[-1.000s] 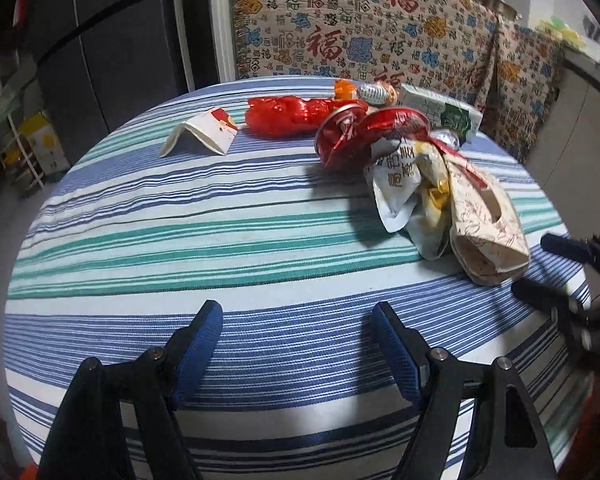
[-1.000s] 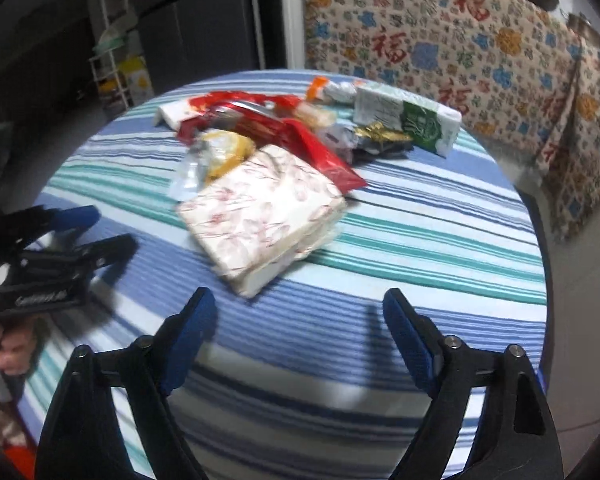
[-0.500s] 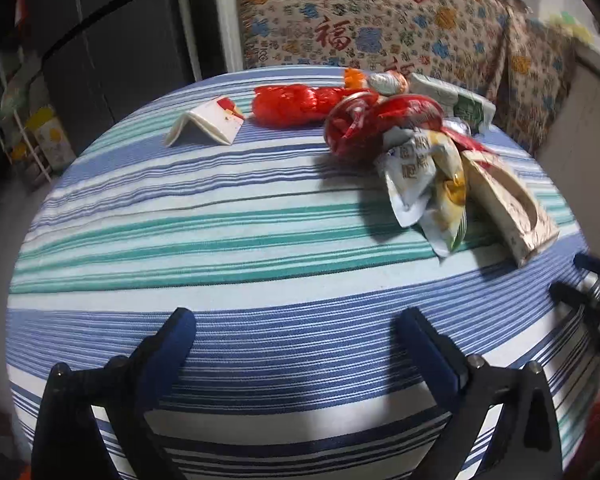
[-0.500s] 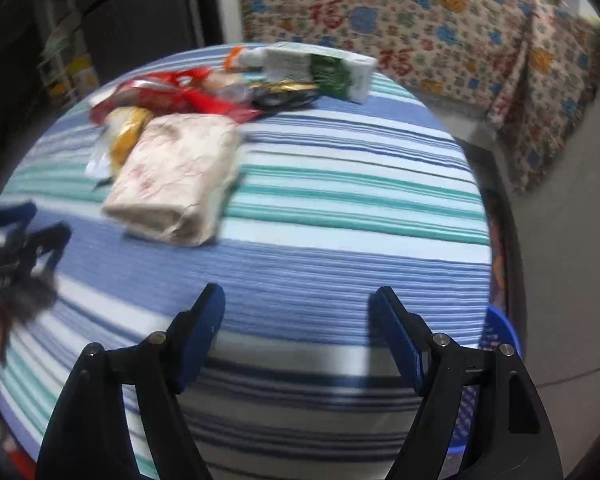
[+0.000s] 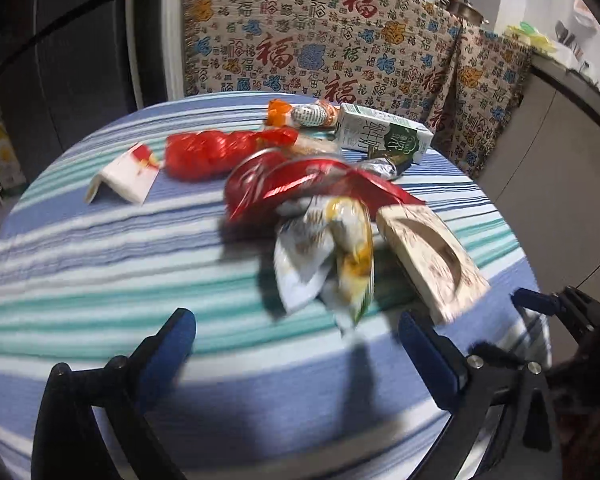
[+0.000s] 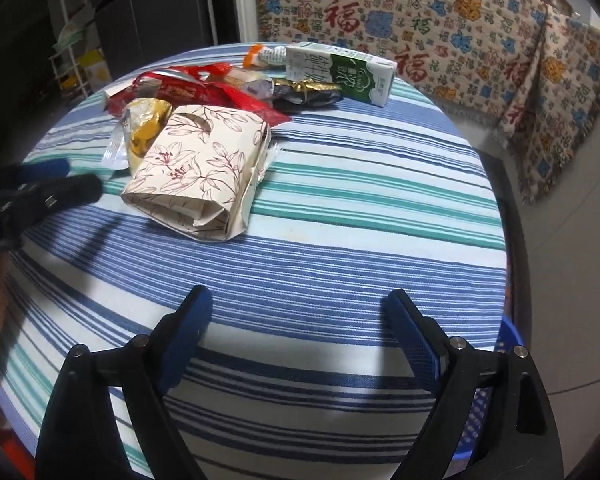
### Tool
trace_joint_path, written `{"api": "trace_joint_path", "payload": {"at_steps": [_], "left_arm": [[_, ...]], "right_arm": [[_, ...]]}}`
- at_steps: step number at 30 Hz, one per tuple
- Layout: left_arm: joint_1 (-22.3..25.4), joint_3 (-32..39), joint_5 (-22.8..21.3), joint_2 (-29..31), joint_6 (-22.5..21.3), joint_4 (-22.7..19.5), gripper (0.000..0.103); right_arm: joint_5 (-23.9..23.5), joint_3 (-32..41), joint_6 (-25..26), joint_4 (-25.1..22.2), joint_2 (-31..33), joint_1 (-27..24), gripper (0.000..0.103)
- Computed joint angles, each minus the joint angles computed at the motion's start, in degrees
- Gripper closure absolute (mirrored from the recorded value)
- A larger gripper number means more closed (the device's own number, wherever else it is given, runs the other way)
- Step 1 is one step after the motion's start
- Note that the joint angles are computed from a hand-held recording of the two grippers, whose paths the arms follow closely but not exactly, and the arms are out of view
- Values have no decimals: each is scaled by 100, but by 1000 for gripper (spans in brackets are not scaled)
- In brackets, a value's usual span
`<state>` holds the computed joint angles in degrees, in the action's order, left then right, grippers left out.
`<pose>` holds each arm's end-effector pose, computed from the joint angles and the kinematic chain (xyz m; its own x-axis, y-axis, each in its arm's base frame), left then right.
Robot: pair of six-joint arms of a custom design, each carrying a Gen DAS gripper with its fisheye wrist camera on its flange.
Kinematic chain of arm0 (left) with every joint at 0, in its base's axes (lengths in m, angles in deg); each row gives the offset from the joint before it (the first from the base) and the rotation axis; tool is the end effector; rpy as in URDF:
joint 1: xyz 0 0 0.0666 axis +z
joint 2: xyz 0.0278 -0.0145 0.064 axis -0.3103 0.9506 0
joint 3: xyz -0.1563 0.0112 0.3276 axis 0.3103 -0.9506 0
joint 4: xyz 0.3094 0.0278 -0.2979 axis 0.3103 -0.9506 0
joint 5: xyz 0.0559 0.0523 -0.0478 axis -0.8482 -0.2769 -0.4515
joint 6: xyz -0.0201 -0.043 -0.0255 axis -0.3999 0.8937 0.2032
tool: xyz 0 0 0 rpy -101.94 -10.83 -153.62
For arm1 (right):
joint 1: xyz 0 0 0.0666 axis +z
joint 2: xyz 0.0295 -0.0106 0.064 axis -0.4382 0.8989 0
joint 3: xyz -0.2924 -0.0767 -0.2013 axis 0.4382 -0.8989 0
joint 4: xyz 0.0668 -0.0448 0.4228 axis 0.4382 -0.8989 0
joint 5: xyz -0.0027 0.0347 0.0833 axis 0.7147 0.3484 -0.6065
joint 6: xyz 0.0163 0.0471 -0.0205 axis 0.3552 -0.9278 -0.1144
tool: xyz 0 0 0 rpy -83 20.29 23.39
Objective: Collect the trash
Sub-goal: 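Move both tools back over the table toward the remaining trash, then grasp the white floral paper bag with the right tool while the left tool grasps the snack wrapper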
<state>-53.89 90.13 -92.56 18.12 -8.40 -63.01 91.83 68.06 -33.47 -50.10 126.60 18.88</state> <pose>0.3508 -0.2418 0.5952 -0.7867 -0.0281 -0.6167 0.0459 0.9935 -0.1038 0.3446 0.3336 0.5844 -0.7390 -0.3463 -0.5779 -0.4354 0.9001 0.0173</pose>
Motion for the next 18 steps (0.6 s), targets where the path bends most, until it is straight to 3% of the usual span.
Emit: {"api": "trace_joint_path", "payload": {"at_steps": [4,10,11,14,18], "left_arm": [[179,70,244,262,-120,80,0],[319,-158,567,133,-310,678,4],[339,-183,685,116,-327,713,24],[381,-305,940,0,-399,904,58],[236,-432,678,-228,-408,744,71]], "right_arm": [[1,-3,2,-2,-6,3,13],[-15,-12,23,11,-4,-22,7],[-15,-15,16,18,-2,-27,7],[-10,-8,28,14,2,-23,6],[64,40,106,-1,32,10,7]]}}
